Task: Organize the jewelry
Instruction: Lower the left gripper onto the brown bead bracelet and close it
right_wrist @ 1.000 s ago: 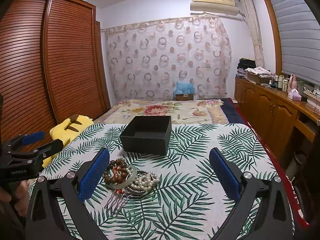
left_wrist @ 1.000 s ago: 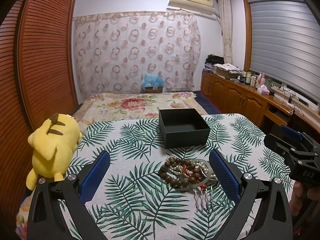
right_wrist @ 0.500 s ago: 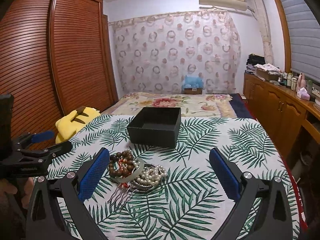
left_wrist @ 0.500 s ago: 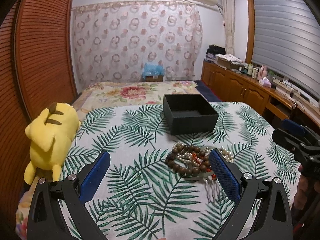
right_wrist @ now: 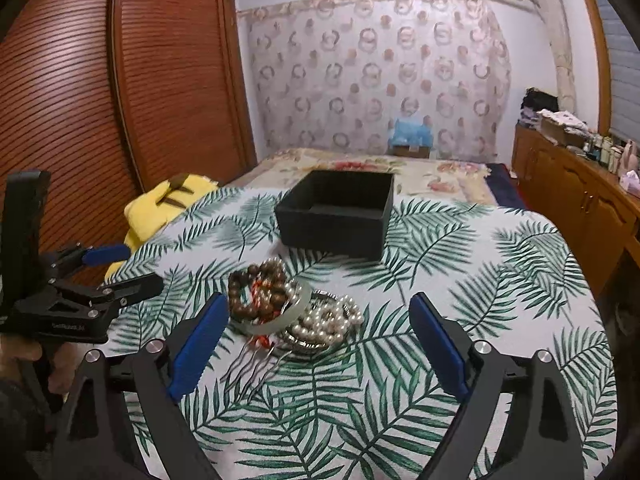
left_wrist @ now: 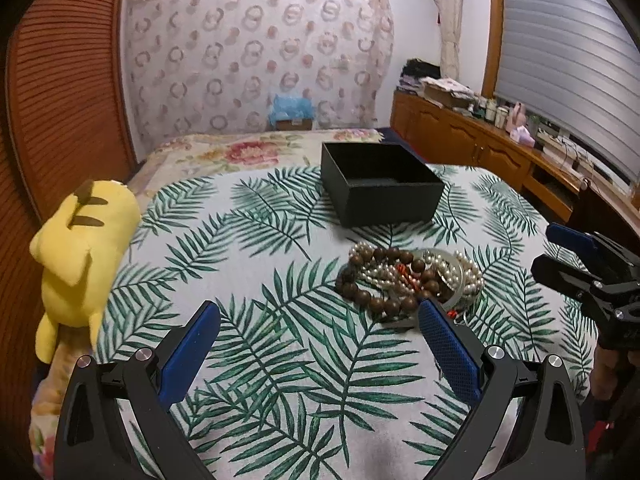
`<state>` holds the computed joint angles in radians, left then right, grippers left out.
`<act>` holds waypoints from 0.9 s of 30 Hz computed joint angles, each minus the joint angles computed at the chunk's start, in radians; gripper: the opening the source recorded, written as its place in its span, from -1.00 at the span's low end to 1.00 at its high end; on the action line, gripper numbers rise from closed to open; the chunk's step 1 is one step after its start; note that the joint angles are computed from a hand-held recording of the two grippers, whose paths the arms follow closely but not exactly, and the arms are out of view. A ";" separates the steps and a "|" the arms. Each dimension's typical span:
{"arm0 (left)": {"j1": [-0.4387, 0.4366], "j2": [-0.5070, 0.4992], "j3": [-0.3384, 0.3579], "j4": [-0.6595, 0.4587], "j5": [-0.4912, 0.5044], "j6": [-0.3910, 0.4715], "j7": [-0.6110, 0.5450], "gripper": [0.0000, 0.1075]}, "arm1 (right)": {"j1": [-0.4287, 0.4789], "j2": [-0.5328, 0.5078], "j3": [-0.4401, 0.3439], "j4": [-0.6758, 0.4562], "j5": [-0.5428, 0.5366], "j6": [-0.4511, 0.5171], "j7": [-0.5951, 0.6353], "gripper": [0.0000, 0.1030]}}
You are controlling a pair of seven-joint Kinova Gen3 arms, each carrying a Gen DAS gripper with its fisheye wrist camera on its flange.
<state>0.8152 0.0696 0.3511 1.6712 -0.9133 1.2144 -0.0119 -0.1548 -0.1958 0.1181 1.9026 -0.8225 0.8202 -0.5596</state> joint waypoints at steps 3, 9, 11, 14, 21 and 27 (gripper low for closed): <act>-0.018 -0.008 -0.009 0.020 0.016 -0.050 -0.010 0.78 | -0.002 0.012 -0.009 -0.006 0.025 0.014 0.000 0.71; -0.096 -0.032 -0.037 0.053 0.115 -0.209 -0.102 0.32 | -0.004 0.034 -0.030 -0.012 0.065 0.035 0.009 0.59; -0.123 -0.030 -0.044 0.054 0.144 -0.246 -0.133 0.20 | 0.007 0.054 -0.038 -0.030 0.072 0.070 0.010 0.41; -0.160 -0.026 -0.059 0.056 0.195 -0.309 -0.196 0.10 | 0.015 0.086 -0.047 -0.058 0.083 0.116 0.008 0.32; -0.208 0.024 -0.093 0.013 0.298 -0.364 -0.333 -0.25 | 0.023 0.087 -0.082 -0.045 0.092 0.092 0.023 0.32; -0.206 0.076 -0.132 -0.041 0.333 -0.338 -0.399 -0.44 | 0.017 0.090 -0.090 -0.054 0.113 0.088 0.009 0.32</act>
